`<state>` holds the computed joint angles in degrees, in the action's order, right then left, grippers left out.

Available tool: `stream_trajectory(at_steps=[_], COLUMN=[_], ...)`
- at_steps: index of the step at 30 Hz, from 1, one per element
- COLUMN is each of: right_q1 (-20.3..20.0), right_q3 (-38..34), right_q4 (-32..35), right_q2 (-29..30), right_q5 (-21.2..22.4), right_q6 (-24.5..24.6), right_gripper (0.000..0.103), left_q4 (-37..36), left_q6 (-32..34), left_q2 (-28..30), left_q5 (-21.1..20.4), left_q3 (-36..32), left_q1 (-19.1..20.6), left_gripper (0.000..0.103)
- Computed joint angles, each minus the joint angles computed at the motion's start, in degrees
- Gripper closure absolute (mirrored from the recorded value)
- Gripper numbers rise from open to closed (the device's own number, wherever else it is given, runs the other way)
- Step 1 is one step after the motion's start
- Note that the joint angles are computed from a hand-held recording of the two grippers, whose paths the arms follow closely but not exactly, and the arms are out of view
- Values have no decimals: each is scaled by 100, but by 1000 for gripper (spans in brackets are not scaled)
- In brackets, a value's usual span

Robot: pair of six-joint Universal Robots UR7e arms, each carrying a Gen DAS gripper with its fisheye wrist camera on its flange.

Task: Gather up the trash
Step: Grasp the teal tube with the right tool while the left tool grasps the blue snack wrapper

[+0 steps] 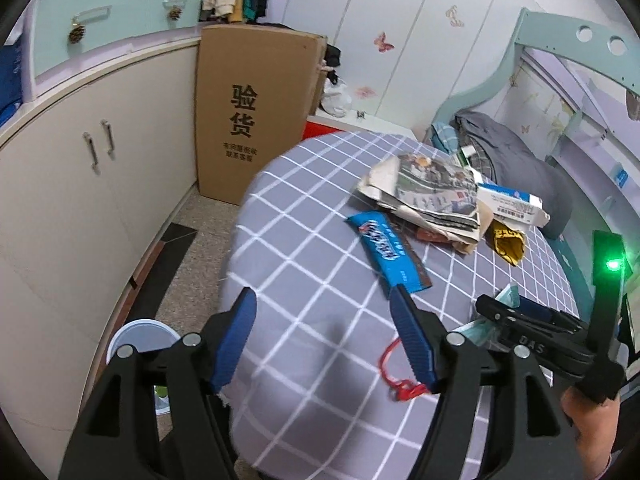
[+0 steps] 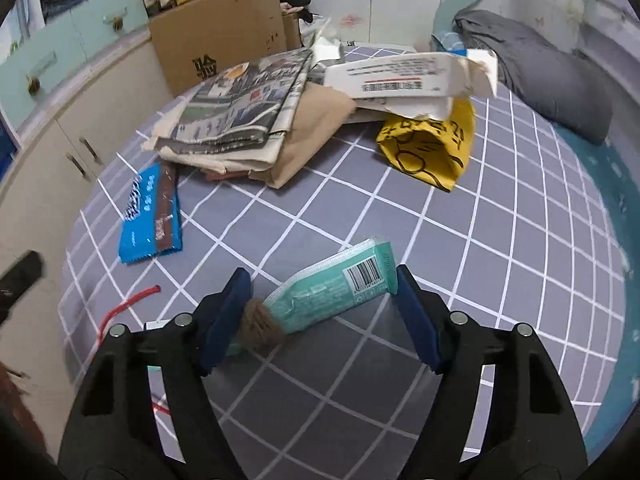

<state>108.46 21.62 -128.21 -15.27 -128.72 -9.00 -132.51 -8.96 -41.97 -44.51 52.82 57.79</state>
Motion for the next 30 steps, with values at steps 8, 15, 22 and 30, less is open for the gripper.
stream_trajectory(at_steps=[8,15,22,30], right_q1=[36,48,200,-25], right_q3=[1950,1608,80,867], right_q4=[-1310,-953,-675,-1049], right_q2=[-1044,-799,216,-378], right_q5=[116,481,-466,228], right_q6=[464,797,-349,-152], right_gripper=[27,26,68,81], left_q4=[576,337,476,833], left_q6=[16,-157,-180,-59], left_q2=[615,568,670,1189], left_q5=[-19,147,76,-113], left_q3=[-844,-700,-931,-1657], left_q1=[-4,33,86,98], left_gripper=[33,31,30,20])
